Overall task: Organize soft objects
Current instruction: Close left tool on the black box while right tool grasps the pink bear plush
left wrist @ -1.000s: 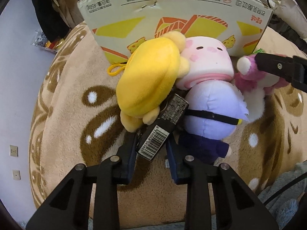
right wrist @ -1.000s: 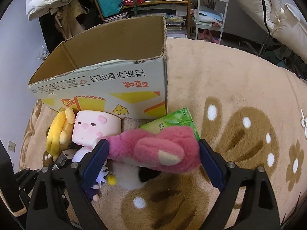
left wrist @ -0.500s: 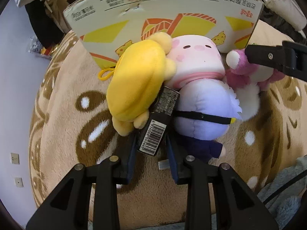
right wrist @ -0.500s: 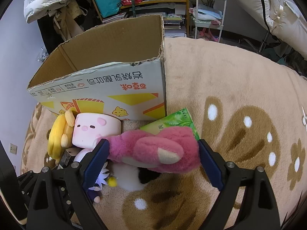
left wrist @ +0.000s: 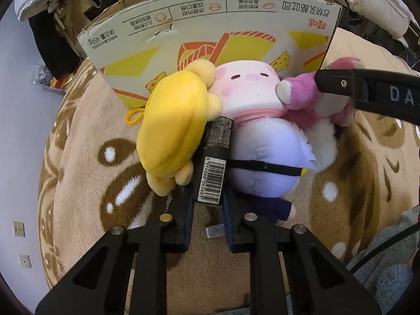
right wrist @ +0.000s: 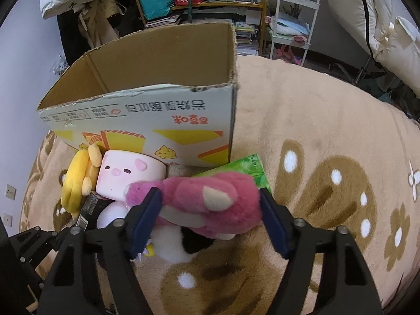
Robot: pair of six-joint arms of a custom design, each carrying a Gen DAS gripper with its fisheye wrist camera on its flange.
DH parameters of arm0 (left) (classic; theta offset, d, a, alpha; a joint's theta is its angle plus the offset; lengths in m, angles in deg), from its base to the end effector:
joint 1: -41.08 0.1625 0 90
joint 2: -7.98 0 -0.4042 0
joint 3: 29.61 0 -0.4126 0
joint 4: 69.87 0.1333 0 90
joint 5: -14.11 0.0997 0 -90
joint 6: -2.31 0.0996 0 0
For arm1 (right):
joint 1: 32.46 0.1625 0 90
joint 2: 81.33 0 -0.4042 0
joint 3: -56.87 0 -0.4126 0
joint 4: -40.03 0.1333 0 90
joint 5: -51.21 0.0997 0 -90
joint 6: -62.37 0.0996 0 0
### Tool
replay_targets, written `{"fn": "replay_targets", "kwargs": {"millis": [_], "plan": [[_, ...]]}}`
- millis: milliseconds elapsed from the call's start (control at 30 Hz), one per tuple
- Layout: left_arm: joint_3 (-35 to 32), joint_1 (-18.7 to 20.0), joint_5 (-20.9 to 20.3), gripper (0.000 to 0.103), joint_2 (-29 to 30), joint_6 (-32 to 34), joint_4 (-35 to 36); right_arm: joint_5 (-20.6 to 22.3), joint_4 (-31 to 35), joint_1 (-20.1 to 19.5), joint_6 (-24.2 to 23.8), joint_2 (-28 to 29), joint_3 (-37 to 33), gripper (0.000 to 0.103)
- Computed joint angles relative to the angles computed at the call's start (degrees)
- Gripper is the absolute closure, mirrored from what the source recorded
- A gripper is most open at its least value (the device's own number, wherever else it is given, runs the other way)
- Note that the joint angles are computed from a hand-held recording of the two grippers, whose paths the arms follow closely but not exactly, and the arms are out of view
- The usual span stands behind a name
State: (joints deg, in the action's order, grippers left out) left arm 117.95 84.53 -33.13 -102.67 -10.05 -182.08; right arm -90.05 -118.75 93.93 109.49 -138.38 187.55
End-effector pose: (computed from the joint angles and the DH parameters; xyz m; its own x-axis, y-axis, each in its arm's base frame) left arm -0.0544 -0.3283 0.1969 -0.5214 0.4940 -0.6958 0.6046 0.7892 0.1073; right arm 0.3000 -0.3133 0.0353 -0.7494 0.2990 0.5908 -0.0618 0.8568 -0.5120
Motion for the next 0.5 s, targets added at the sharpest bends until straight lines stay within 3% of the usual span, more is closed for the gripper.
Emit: {"fn": "replay_targets", "kwargs": {"millis": [500], "plan": [[-0.3, -3.8, -1.5, 0.084, -7.0, -3.8, 5.9, 3.7, -2.2, -1.4, 1.1, -3.1, 2.3, 0.041]]}}
